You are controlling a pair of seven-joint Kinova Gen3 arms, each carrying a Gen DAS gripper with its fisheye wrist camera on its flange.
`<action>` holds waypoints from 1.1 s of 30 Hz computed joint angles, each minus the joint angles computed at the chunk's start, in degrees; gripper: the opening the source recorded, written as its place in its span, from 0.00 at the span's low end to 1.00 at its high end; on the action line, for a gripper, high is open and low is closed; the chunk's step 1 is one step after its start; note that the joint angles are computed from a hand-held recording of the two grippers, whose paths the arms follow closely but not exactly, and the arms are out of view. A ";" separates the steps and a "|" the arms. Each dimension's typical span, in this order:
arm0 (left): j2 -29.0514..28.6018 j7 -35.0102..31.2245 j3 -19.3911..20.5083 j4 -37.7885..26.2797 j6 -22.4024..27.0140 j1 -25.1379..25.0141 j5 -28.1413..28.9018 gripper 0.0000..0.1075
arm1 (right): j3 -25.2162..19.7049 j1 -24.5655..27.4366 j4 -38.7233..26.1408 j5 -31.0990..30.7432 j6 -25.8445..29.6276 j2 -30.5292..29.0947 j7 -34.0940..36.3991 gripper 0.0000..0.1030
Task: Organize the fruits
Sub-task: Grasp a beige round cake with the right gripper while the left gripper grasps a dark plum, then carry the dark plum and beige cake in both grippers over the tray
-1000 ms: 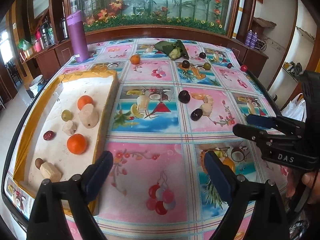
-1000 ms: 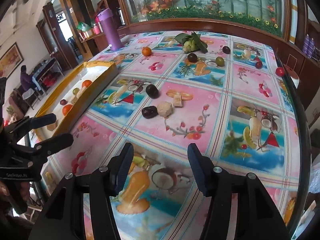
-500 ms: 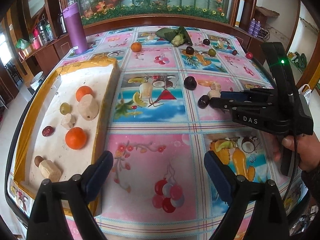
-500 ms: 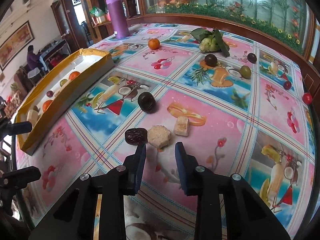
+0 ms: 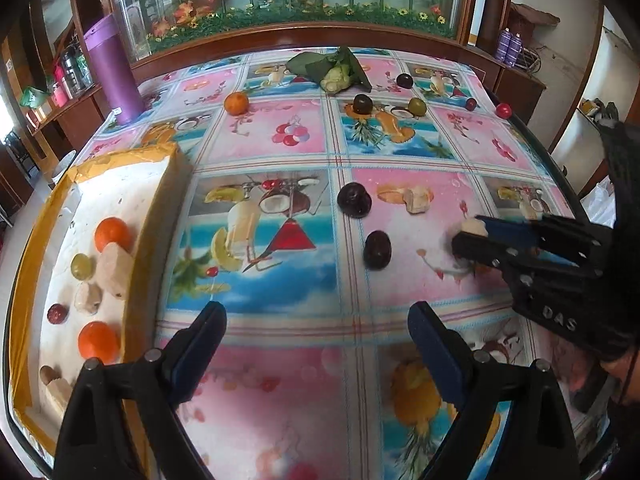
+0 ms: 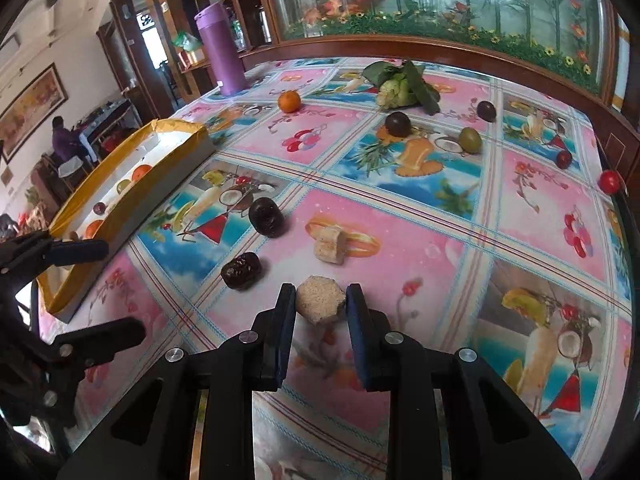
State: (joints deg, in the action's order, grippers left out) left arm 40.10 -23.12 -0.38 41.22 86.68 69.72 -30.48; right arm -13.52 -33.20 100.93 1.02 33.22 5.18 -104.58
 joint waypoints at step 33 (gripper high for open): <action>-8.46 10.33 3.09 14.07 -12.94 0.47 -0.46 0.20 | -4.32 2.19 6.09 7.28 2.11 -9.47 -16.53 0.25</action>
State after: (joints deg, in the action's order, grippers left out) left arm 31.64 -12.80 2.71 55.29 73.74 70.19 -30.94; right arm -17.84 -31.01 107.03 8.29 35.33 -4.28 -121.10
